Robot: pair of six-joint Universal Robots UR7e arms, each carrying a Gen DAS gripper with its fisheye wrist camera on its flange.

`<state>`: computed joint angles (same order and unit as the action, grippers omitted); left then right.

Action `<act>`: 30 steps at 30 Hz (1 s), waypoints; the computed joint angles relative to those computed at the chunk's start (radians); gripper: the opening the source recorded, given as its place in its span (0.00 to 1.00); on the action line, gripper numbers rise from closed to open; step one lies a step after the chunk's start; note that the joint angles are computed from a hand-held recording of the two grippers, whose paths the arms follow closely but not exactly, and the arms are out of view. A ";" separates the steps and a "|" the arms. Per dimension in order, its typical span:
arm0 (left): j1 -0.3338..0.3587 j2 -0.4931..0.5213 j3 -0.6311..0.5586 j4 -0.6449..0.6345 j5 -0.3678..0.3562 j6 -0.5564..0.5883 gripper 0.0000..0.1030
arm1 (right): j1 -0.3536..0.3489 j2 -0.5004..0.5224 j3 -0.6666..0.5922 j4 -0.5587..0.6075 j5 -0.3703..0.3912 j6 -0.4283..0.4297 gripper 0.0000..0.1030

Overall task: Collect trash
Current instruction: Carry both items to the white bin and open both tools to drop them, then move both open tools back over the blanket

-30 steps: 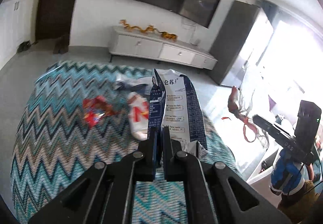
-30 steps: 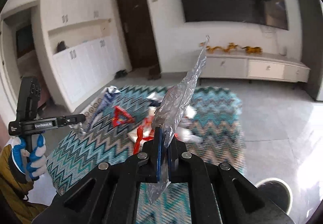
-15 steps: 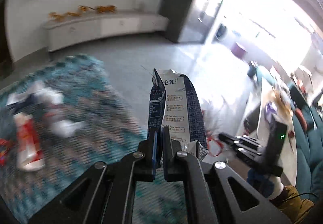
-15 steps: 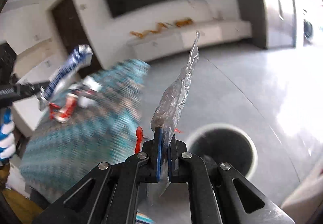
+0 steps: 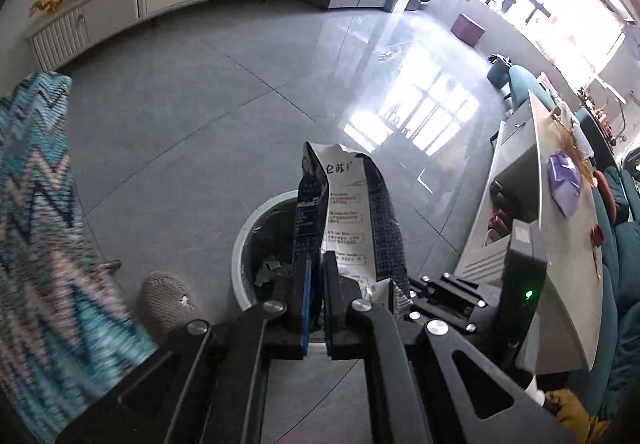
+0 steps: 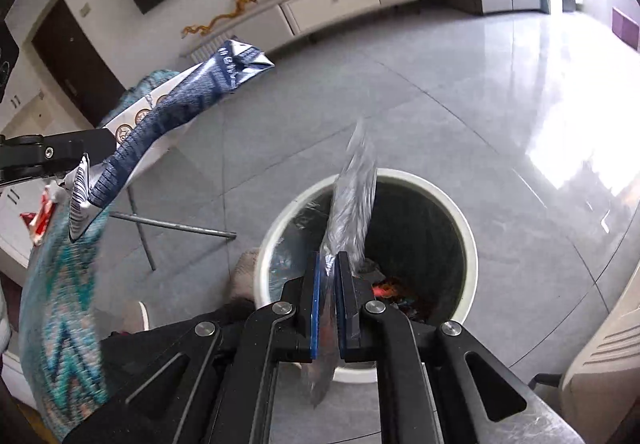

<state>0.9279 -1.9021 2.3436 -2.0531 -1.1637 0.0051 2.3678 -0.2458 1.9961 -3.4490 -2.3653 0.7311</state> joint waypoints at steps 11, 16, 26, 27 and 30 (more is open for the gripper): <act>0.082 0.119 -0.027 -0.084 -0.062 -0.004 0.23 | -0.023 0.006 0.027 0.016 -0.028 0.094 0.23; 0.046 0.032 -0.027 -0.060 -0.044 0.007 0.39 | 0.023 -0.028 0.044 0.044 -0.070 0.160 0.38; -0.119 -0.264 -0.046 0.011 0.112 -0.003 0.39 | 0.223 -0.145 -0.053 0.282 -0.253 0.241 0.52; -0.134 -0.298 -0.053 0.021 0.127 -0.009 0.39 | 0.240 -0.148 -0.071 0.300 -0.266 0.236 0.52; -0.206 -0.412 -0.075 0.073 0.211 -0.041 0.39 | 0.293 -0.142 -0.152 0.348 -0.304 0.190 0.53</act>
<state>0.7221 -2.3145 2.2685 -1.9800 -0.9528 -0.0361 2.6613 -0.3880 1.8443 -3.1008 -2.6694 0.9209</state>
